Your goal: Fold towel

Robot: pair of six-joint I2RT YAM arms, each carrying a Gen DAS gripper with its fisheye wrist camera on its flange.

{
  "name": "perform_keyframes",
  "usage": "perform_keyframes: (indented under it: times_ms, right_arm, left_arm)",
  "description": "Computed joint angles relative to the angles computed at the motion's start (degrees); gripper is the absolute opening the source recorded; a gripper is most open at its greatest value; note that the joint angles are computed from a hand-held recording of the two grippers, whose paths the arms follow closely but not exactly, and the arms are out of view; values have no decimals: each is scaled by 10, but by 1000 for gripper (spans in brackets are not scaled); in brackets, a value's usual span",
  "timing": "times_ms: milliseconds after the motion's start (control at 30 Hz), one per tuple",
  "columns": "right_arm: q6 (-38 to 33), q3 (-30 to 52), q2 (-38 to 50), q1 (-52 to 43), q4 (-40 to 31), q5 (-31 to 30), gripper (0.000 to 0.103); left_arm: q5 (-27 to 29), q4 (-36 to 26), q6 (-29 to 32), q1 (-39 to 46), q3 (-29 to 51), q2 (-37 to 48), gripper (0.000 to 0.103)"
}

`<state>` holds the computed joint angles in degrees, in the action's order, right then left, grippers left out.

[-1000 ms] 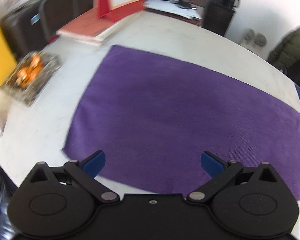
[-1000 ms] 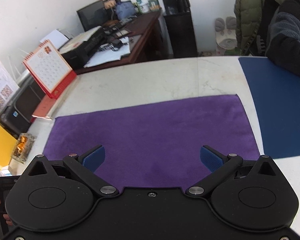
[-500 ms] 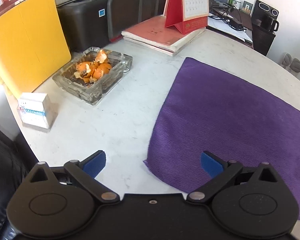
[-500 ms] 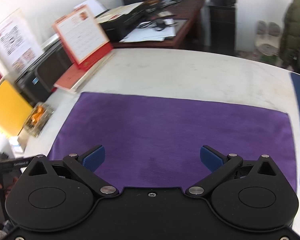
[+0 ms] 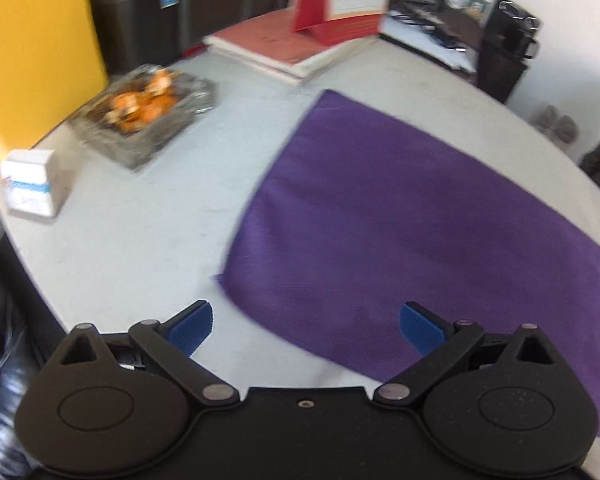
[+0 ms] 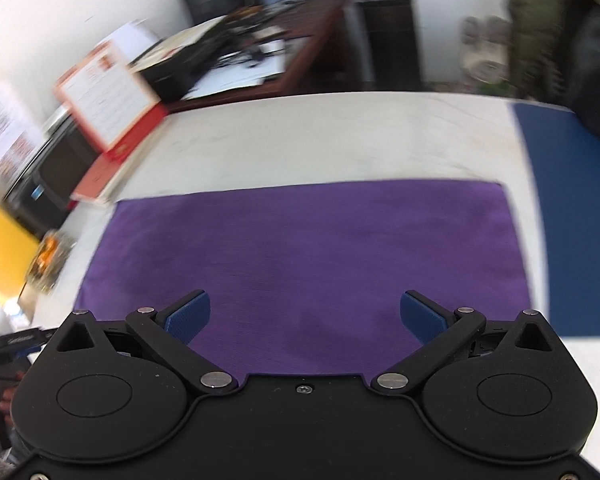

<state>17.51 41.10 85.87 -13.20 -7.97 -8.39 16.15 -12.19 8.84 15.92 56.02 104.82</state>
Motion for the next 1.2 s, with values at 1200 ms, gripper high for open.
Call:
perform_keyframes:
  times_ms: [1200]
  right_arm:
    - [-171, -35, -2, -171, 33, -170, 103]
  left_arm:
    - [-121, 80, -146, -125, -145, -116, 101]
